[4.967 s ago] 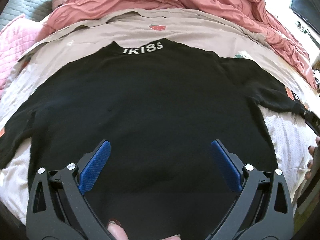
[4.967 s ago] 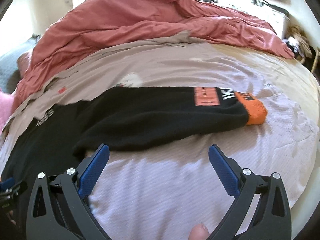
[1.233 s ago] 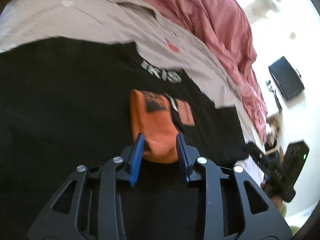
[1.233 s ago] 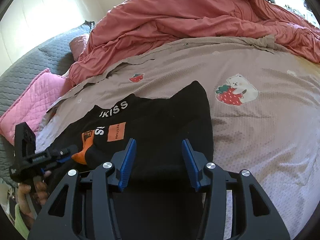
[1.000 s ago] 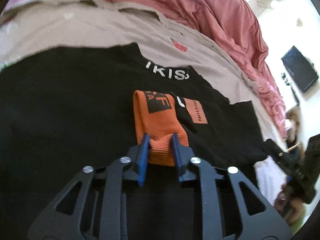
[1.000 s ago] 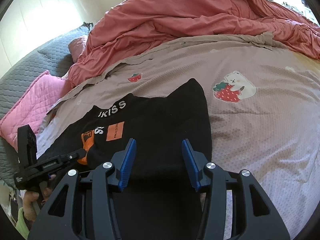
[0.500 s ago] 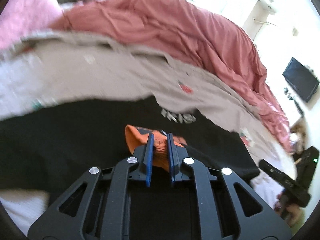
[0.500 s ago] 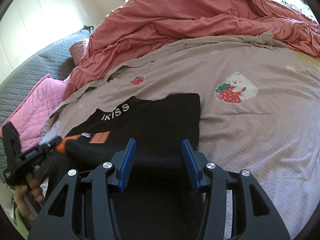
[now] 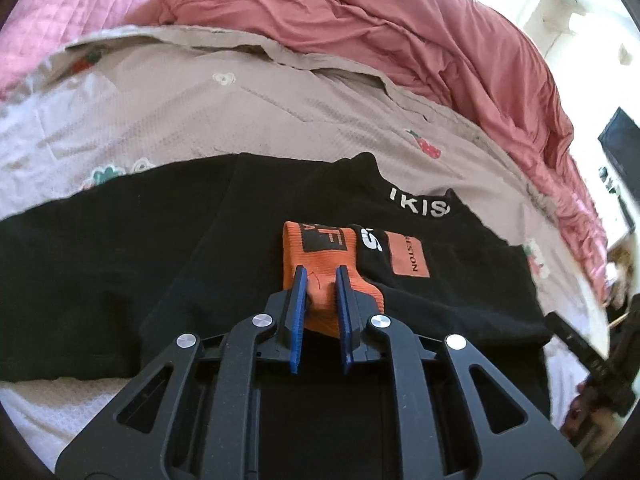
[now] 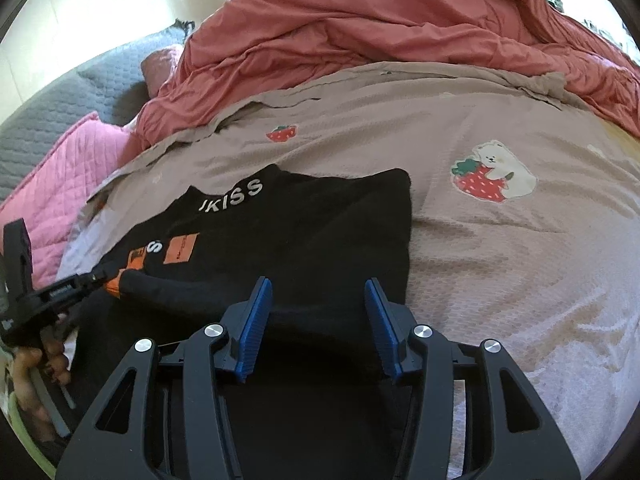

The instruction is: Fold small clothes

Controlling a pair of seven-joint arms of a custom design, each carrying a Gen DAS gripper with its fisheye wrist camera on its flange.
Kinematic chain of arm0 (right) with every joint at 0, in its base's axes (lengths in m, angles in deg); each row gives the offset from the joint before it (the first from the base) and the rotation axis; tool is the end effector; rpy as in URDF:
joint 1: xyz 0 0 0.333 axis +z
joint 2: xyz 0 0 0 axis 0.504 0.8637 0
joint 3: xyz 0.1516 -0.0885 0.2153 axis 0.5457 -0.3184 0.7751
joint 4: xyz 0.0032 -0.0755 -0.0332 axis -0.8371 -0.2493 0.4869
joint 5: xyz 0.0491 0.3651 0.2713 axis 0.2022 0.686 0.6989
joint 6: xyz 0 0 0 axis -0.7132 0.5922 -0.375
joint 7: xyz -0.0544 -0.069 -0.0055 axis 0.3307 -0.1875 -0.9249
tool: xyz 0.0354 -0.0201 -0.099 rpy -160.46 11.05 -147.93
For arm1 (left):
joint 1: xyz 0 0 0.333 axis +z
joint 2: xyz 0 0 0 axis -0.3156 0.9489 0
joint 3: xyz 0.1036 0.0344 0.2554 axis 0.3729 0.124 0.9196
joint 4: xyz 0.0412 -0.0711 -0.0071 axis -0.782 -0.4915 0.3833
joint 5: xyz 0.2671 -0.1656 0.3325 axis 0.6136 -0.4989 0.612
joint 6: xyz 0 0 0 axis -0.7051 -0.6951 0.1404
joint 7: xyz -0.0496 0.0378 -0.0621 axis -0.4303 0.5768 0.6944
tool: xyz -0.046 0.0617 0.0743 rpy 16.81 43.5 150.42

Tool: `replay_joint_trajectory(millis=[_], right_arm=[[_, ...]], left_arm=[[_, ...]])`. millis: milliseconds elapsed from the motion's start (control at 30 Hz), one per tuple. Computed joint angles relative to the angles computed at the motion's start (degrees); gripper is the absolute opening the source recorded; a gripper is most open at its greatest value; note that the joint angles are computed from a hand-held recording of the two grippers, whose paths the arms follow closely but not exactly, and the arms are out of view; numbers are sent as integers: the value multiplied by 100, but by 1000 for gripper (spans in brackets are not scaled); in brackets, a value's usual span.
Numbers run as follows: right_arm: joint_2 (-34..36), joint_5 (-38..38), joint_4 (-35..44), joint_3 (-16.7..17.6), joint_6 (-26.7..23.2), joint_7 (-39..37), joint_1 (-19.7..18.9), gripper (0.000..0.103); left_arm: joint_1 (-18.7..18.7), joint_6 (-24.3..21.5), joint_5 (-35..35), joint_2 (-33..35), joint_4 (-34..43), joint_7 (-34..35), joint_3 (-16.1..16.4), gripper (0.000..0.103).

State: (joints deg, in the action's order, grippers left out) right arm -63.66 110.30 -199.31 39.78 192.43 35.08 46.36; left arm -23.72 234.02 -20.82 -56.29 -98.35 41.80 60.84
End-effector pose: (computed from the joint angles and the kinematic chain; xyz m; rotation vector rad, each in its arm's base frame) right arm 0.5443 0.0383 0.4992 -1.8488 1.4305 -0.2758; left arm 0.4735 -0.1947 0.5173 -2.2176 1.5160 -0.9565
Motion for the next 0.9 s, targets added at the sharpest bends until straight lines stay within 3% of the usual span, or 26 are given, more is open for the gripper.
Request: replay_joint_trajectory(millis=[100, 233, 400, 467, 533, 567, 633, 733, 833, 900], right_arm=[[-3, 0, -17, 2, 9, -34, 6, 52], [-14, -34, -67, 12, 65, -28, 4, 52], [-80, -12, -132, -7, 123, -65, 46, 52], [-108, -4, -158, -19, 138, -81, 65, 52], [-117, -6, -175, -29, 147, -75, 75, 52], [-117, -5, -171, -38, 139, -80, 81, 52], [-138, -19, -195, -29, 152, -48, 77, 52], [-159, -35, -220, -31, 180, -27, 93, 52], [-158, -27, -221, -50, 182, -18, 114, 52], [-167, -21, -234, -54, 190, -16, 123, 52]], left_arm=[[151, -44, 40, -243, -184, -288, 7, 7], [-299, 229, -764, -263, -382, 92, 564, 7], [-649, 313, -1437, 85, -213, 629, 711, 7], [-618, 366, -1590, 131, -221, 579, 644, 15], [-738, 587, -1915, 136, -317, 624, 730, 27], [-933, 797, -2255, 130, -394, 757, 891, 28], [-1233, 1105, -2795, 119, -481, 1030, 1115, 28], [-1260, 1253, -3006, 154, -472, 1189, 1064, 28], [-1954, 1706, -3890, 226, -490, 1963, 1596, 27], [-1996, 1806, -4125, 252, -480, 2203, 1599, 27]])
